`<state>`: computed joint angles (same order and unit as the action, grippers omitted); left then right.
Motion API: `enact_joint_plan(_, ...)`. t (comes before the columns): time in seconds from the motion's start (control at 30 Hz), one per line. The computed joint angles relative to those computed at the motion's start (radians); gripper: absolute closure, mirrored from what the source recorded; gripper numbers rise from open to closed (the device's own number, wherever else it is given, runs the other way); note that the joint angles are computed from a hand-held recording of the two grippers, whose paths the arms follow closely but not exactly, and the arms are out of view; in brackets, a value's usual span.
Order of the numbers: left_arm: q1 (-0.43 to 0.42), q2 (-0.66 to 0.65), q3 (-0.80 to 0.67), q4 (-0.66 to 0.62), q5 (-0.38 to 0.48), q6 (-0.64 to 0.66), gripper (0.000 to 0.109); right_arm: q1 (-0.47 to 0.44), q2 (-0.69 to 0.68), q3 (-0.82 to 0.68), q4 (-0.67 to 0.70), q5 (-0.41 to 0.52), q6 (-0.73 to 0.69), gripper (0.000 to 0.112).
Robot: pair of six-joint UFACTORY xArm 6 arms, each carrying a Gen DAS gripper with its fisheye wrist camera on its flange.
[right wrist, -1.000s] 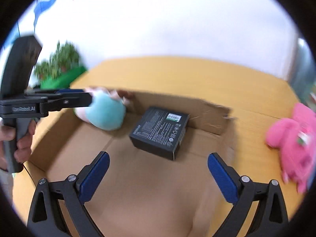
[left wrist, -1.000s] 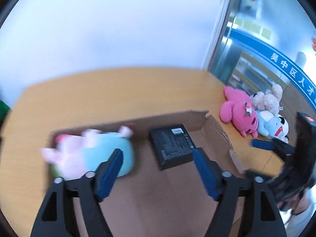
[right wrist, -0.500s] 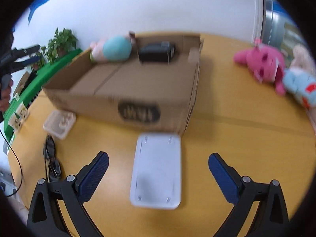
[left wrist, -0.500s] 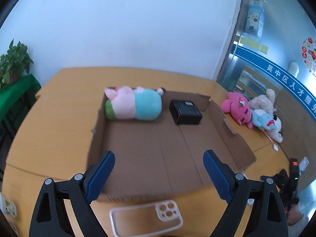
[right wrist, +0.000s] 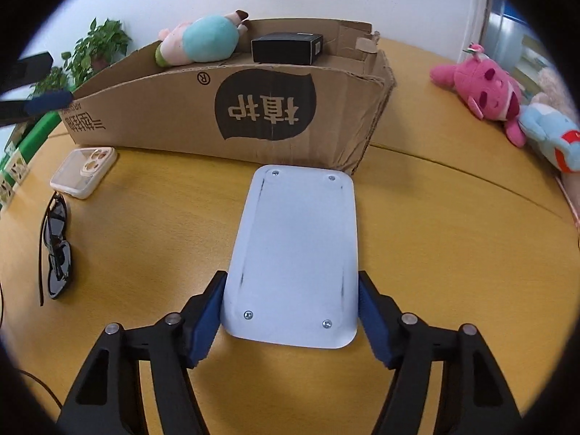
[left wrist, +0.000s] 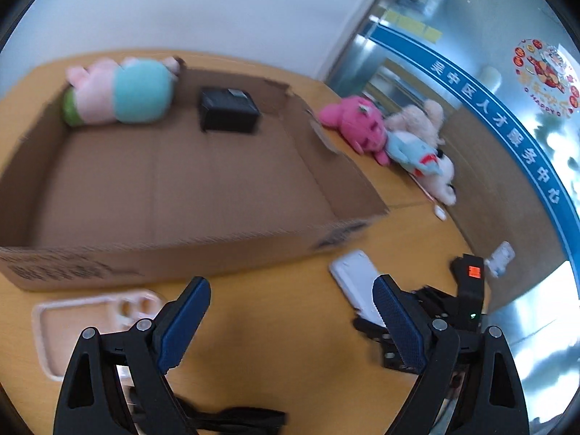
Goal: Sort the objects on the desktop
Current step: 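Close the right gripper on the white plastic plate while the left gripper also pinches it, then carry the white plate with both grippers over the cardboard box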
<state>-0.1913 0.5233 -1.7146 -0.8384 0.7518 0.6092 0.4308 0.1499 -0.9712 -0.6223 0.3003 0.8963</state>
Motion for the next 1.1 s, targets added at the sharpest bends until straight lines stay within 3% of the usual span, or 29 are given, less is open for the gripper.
enact_joint_plan(0.1, -0.037, 0.054, -0.055, 0.006, 0.071, -0.035, 0.017, 0.003, -0.027, 0.043, 0.002, -0.045, 0.068, 0.044)
enact_joint_plan(0.3, -0.109, 0.187, -0.198, 0.051, 0.191, -0.134, 0.037, 0.002, -0.054, 0.097, 0.060, -0.141, 0.100, 0.045)
enact_joint_plan(0.43, -0.149, 0.267, -0.288, 0.150, 0.222, -0.231, 0.055, 0.010, -0.059, 0.118, 0.165, -0.182, 0.007, 0.046)
enact_joint_plan(0.57, -0.172, 0.250, -0.258, 0.195, 0.166, -0.224, 0.062, 0.020, -0.063, 0.133, 0.223, -0.208, -0.037, 0.046)
enact_joint_plan(0.7, -0.174, 0.223, -0.211, 0.190, 0.141, -0.210, 0.063, 0.027, -0.064, 0.138, 0.213, -0.219, -0.031, 0.047)
enact_joint_plan(0.8, -0.174, 0.162, -0.122, 0.184, 0.075, -0.175, 0.066, 0.035, -0.065, 0.135, 0.195, -0.227, -0.020, 0.048)
enact_joint_plan(0.93, -0.152, 0.085, -0.053, 0.141, 0.018, -0.135, 0.070, 0.051, -0.097, 0.108, 0.021, -0.191, 0.124, 0.071)
enact_joint_plan(1.1, -0.133, 0.054, -0.058, 0.133, -0.024, -0.097, 0.076, 0.062, -0.077, 0.040, 0.014, -0.180, 0.104, 0.071)
